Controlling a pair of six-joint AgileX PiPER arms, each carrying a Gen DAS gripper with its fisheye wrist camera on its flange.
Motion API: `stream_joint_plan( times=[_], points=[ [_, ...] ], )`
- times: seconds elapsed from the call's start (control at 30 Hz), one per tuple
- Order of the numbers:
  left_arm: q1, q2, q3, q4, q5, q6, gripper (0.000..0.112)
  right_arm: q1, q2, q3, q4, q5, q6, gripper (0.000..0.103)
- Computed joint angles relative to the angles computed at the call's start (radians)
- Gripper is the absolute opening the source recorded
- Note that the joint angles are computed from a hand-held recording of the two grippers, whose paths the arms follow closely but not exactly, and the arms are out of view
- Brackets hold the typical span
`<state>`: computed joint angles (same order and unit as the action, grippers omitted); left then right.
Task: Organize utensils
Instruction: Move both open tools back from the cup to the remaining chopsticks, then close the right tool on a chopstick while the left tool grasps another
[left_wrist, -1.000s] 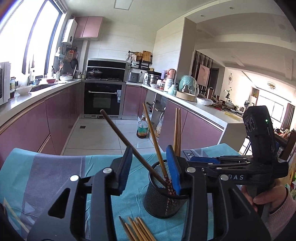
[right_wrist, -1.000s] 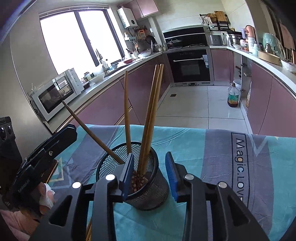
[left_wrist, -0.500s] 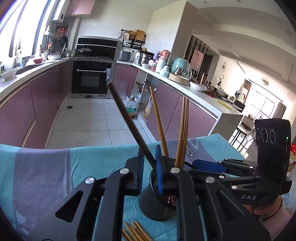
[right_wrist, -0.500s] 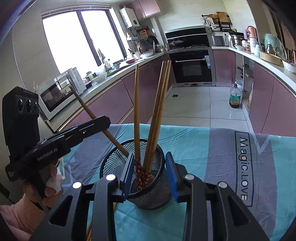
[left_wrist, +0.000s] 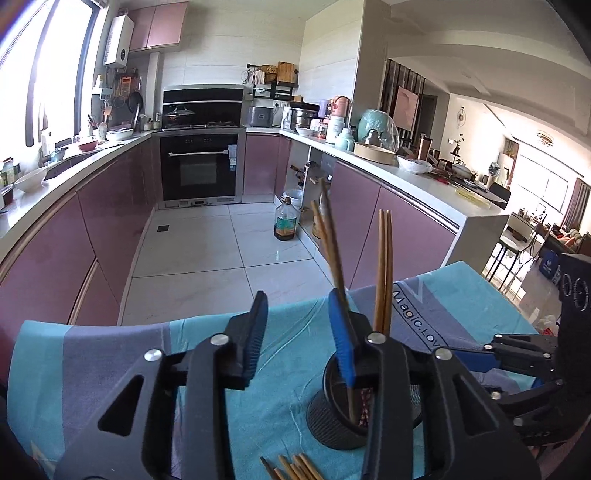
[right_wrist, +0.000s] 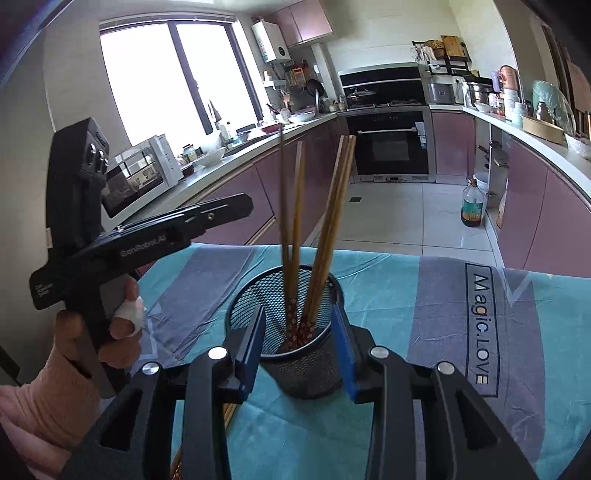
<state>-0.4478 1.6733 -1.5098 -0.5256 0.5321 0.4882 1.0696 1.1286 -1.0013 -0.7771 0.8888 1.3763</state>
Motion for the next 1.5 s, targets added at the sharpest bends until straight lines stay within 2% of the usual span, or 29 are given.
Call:
stream_joint_plan(
  times=[0.1, 0.17, 0.23, 0.33, 0.43, 0.57, 0.7, 0.77, 0.87, 0.9, 1.03, 1.17, 1.27, 1.4, 1.5],
  points=[
    [0.019, -0.09, 0.139, -0.03, -0.071, 0.05, 0.045, 0.093, -0.002, 0.007, 0.0, 0.003, 0.009, 0.041],
    [0.038, -0.148, 0.233, -0.041, -0.095, 0.082, 0.045, 0.118, 0.021, 0.018, 0.06, -0.03, -0.015, 0.041],
    [0.061, -0.194, 0.317, -0.067, -0.086, 0.122, 0.045, 0.118, 0.074, 0.024, 0.142, -0.071, -0.053, 0.041],
    [0.07, -0.255, 0.45, -0.029, -0.092, 0.132, 0.045, 0.098, 0.151, 0.037, 0.25, -0.138, -0.107, 0.039],
    [0.112, -0.301, 0.567, -0.087, -0.062, 0.217, 0.045, 0.087, 0.193, 0.054, 0.297, -0.19, -0.1, 0.037],
    [0.175, -0.323, 0.665, -0.157, 0.0, 0.307, 0.044, 0.116, 0.211, 0.05, 0.25, -0.182, -0.019, 0.036],
    [0.19, -0.354, 0.735, -0.177, 0.029, 0.354, 0.044, 0.165, 0.253, 0.005, 0.21, -0.096, 0.027, 0.032],
    [0.177, -0.358, 0.742, -0.165, 0.038, 0.344, 0.043, 0.174, 0.268, -0.018, 0.207, -0.056, 0.014, 0.031],
    [0.147, -0.359, 0.746, -0.137, 0.047, 0.324, 0.042, 0.165, 0.266, -0.024, 0.221, -0.038, 0.0, 0.029],
    [0.132, -0.356, 0.743, -0.119, 0.048, 0.306, 0.042, 0.169, 0.269, -0.031, 0.223, -0.018, 0.001, 0.025],
    [0.095, -0.347, 0.721, -0.083, 0.063, 0.274, 0.041, 0.188, 0.278, -0.053, 0.22, 0.055, 0.006, 0.023],
    [0.094, -0.327, 0.691, -0.053, 0.092, 0.252, 0.04, 0.188, 0.282, -0.053, 0.22, 0.063, 0.009, 0.023],
    [0.124, -0.311, 0.663, -0.057, 0.144, 0.266, 0.036, 0.198, 0.292, -0.064, 0.218, 0.085, -0.001, 0.023],
    [0.132, -0.312, 0.653, -0.015, 0.17, 0.248, 0.03, 0.195, 0.316, -0.084, 0.211, 0.094, -0.005, 0.022],
    [0.132, -0.304, 0.638, 0.005, 0.18, 0.232, 0.031, 0.188, 0.328, -0.092, 0.206, 0.091, -0.004, 0.023]
  ],
)
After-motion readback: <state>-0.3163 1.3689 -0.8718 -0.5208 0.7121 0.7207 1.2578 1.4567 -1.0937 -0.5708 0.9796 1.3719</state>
